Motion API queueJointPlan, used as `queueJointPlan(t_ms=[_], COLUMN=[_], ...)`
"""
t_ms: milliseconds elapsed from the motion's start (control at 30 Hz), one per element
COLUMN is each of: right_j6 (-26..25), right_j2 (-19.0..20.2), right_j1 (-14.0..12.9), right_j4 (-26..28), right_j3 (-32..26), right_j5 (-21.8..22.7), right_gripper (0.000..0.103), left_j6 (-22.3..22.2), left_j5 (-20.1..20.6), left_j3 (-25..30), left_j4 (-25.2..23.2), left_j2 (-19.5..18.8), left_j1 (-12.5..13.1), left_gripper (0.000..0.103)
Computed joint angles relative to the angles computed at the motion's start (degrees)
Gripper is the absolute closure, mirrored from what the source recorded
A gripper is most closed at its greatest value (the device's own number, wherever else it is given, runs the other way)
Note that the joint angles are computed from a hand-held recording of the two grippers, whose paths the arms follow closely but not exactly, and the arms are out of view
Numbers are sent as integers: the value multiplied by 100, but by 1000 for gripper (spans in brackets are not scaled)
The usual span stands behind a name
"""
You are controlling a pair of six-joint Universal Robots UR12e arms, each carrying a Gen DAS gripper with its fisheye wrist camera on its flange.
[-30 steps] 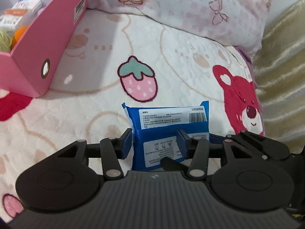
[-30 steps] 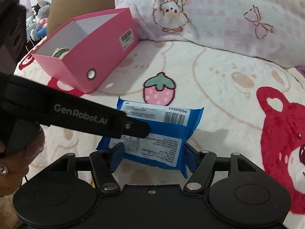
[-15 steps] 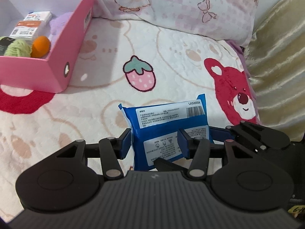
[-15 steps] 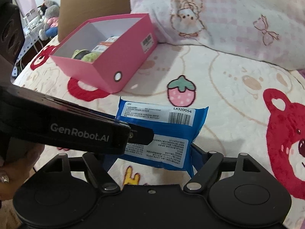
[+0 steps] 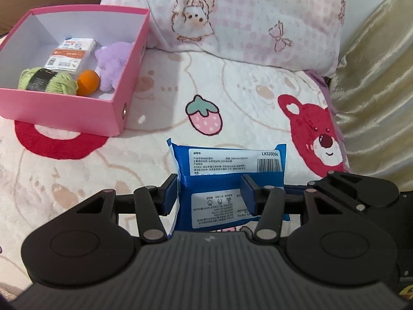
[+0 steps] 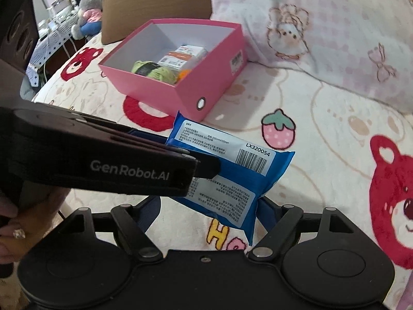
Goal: Organize objects
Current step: 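Carry the blue packet with the left gripper over the pink box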
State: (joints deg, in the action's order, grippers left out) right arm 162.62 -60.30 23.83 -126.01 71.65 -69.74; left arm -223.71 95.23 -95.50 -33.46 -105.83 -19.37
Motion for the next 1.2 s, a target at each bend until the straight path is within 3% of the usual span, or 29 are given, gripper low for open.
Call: queueJointPlan(t_ms=[367,700,833,967,1200], right_j6=[-459,-754,-834,-842,-720], right_j2=[-31,45,138,268,583], right_j1=[195,344,407,447,492], right_j4=[-87,112,-62,-375,-632], right_j3=[-193,-542,-744,-964,-1498], right_j5=[-228,-33,80,127,107], right_gripper=[20,20,20,26,47], left_j6=[-54,34,75,379,765], left_j5=[8,80,198,292,445], left_j3=[-219,-496,-661,-768,-810], left_j4=[33,57,251,494,959], left_j2=[370,818,1014,1145,1171], left_j1=[88,212,288,383,601], left_gripper=[51,47,47,47,51])
